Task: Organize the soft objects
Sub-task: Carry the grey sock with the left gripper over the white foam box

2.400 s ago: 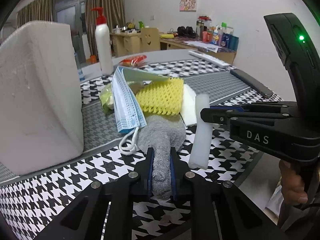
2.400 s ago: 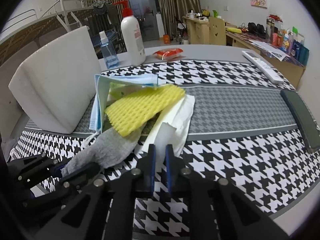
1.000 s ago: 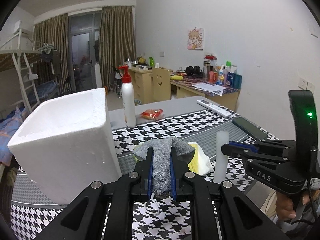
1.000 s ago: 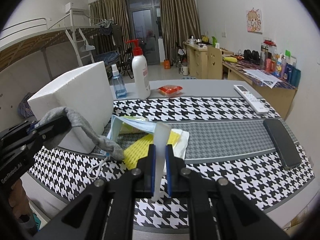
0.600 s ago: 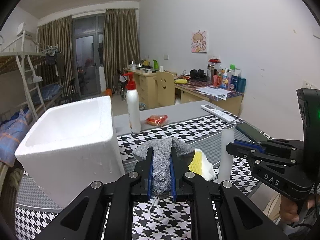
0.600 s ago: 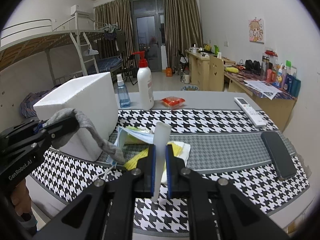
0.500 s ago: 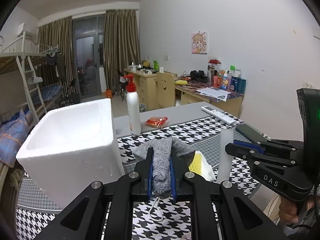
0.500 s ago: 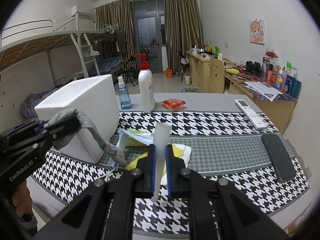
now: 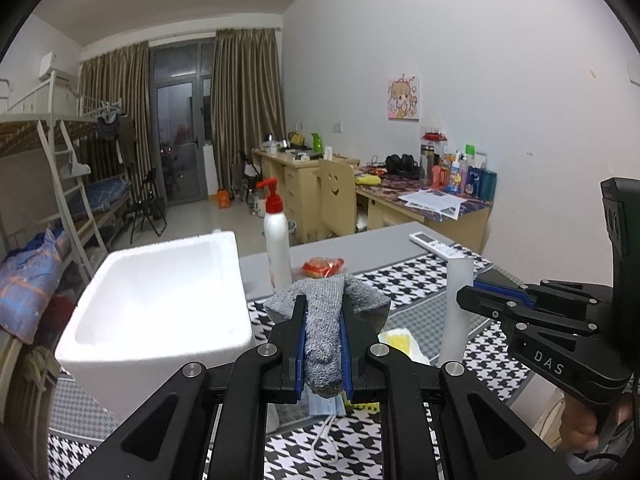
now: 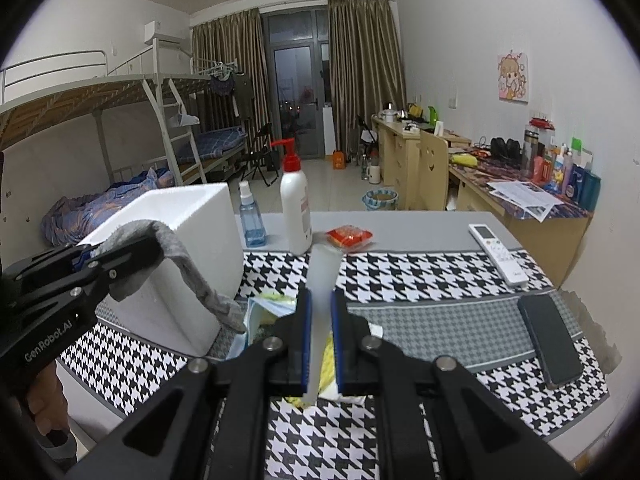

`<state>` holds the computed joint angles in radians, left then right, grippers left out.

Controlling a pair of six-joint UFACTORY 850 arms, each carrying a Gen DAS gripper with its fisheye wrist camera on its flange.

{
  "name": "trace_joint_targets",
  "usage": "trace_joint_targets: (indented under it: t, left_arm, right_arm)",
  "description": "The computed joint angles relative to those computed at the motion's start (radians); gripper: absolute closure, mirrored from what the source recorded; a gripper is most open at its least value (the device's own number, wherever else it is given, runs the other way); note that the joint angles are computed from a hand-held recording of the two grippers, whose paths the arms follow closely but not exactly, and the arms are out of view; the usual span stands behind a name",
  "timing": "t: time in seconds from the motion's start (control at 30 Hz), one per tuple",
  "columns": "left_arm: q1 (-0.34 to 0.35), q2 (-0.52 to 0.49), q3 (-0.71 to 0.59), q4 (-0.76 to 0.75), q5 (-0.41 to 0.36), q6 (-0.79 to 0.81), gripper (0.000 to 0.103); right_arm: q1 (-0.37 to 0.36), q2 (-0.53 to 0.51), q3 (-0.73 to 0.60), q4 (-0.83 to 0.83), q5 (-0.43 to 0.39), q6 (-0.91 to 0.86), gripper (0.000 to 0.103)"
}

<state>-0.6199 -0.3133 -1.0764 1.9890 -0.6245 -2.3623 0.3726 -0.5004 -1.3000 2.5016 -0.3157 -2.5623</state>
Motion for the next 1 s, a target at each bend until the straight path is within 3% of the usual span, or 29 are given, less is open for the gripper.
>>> trace_joint_targets:
  t: [1.0]
  left_arm:
    - [0.036,0.008,-0.061,-0.044,-0.057,0.071,0.088]
  right_arm:
    - [0.017,-0.013,-0.088,0.005,-0.031,-0.036,0.091]
